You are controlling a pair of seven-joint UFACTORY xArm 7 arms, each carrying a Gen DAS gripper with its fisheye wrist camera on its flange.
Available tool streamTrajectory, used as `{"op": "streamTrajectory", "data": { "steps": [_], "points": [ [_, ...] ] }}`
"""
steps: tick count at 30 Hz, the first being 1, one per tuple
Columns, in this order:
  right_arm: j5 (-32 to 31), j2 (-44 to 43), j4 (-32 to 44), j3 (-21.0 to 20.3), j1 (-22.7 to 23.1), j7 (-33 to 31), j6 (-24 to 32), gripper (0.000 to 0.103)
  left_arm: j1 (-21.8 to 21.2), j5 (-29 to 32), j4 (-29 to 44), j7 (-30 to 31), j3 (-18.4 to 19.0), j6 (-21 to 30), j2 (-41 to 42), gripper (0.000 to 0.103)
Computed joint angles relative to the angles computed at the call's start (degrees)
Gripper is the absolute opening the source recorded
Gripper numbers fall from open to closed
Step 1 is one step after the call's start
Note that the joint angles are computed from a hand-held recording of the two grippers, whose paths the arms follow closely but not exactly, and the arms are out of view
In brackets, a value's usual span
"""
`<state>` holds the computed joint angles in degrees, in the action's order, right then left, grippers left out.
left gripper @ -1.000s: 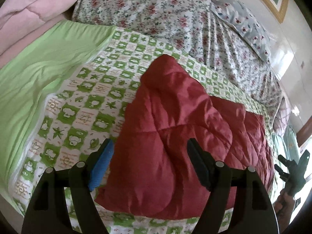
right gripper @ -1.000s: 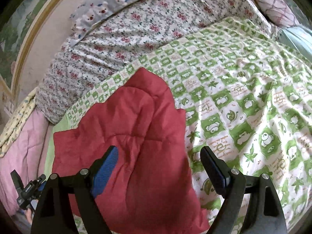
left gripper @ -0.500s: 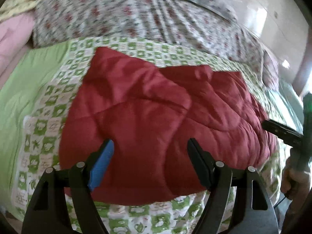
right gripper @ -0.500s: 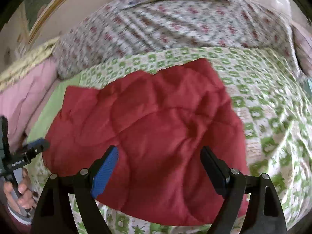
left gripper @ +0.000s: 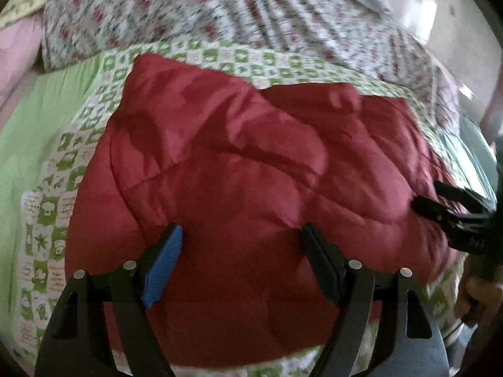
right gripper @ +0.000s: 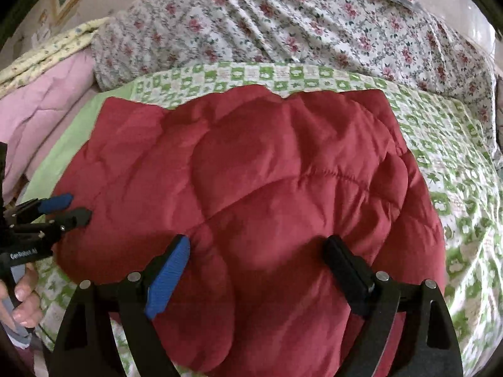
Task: Fold large clothes
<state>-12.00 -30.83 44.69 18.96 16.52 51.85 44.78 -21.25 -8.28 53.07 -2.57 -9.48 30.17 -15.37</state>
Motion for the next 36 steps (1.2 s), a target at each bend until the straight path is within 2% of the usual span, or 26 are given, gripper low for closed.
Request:
{"op": "streamTrajectory", "data": {
  "steps": [2, 8, 11, 16, 20, 28, 36],
  "points": [
    [-0.45, 1.34, 0.44, -0.47, -0.79, -0.09, -0.16, 0.093, 0.56, -0.51, 1.76, -1.33, 0.28, -0.06, 2.4, 0.081],
    [-1.26, 5.75, 2.25, -2.49, -2.6, -0.34, -1.07, 0.093, 3.62, 11.96, 7.78, -13.0, -2.46, 0.85, 8.75, 0.081],
    [-0.03, 7.14, 2.54, -4.18, -2.89, -0.42, -2.15, 0.093, 3.4, 15.01, 11.15, -16.04, -2.04, 2.78, 11.87, 0.081],
    [3.53, 8.74, 2.43, -6.58, -2.8, -1.7, -3.79, 0.093, 2.56, 15.1, 15.56, -17.53, -0.82, 5.88, 15.74, 0.081],
    [3.77, 9.7, 2.55, -6.65, -3.32, -1.74, -4.18, 0.093, 1.89, 16.67, 17.41, -19.03, -0.31, 6.91, 17.74, 0.082],
    [4.95, 7.68, -1.24, -6.95, -3.91, 0.07, -9.33, 0.094, 1.44, 15.98, 19.23, -17.81, 0.4, 7.24, 20.12, 0.084],
    [4.39, 6.65, -2.48, -6.15, -4.8, 1.72, -10.69, 0.094, 1.61, 13.66, 19.22, -15.31, 0.45, 7.54, 19.49, 0.084]
  ]
}}
